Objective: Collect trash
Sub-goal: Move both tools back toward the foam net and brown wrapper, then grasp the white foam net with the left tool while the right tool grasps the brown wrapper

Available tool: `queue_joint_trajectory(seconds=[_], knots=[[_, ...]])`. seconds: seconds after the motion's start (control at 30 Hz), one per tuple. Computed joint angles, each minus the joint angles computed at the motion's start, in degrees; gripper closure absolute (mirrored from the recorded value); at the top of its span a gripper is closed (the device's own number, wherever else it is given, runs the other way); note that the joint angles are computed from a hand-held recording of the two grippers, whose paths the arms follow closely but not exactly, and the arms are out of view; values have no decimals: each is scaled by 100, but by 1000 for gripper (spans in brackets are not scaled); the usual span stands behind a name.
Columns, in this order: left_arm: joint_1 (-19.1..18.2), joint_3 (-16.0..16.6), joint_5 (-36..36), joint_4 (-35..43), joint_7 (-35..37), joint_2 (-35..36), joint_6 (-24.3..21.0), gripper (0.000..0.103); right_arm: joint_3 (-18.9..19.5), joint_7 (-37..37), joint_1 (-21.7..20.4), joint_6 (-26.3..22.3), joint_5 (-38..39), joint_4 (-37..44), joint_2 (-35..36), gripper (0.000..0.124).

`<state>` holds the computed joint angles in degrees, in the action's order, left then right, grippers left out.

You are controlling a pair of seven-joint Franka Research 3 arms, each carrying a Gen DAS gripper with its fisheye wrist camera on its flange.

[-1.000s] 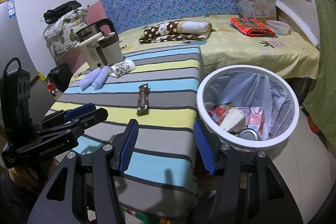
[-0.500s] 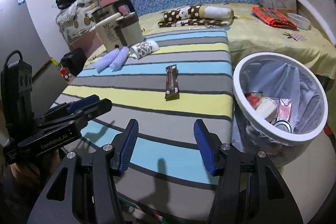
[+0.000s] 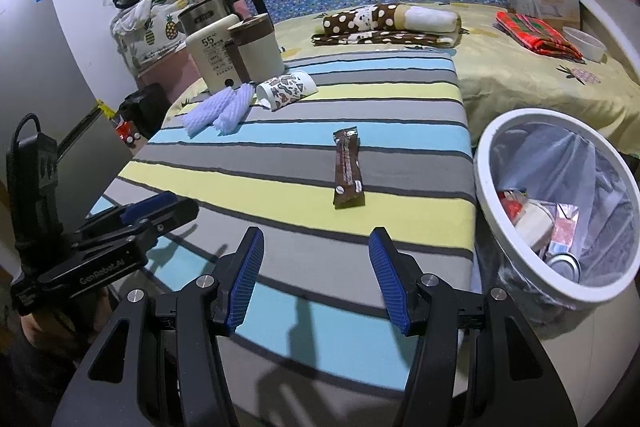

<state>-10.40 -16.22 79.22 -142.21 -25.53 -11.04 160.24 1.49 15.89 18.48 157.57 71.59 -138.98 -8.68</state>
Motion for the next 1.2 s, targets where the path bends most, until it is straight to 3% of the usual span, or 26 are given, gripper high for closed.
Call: queue_joint_trajectory(seconds=[0.4, 0.9, 1.2], knots=[[313, 201, -215, -36, 372, -20, -17, 56, 172, 439, -44, 363, -384, 554, 656, 67], [724, 629, -423, 823, 1129, 779, 128, 56, 347, 888, -248, 400, -927, 982, 1193, 68], [729, 887, -814, 1398, 1646, 1424, 109, 56, 400, 1024, -336, 297, -1271, 1055, 1287, 81]])
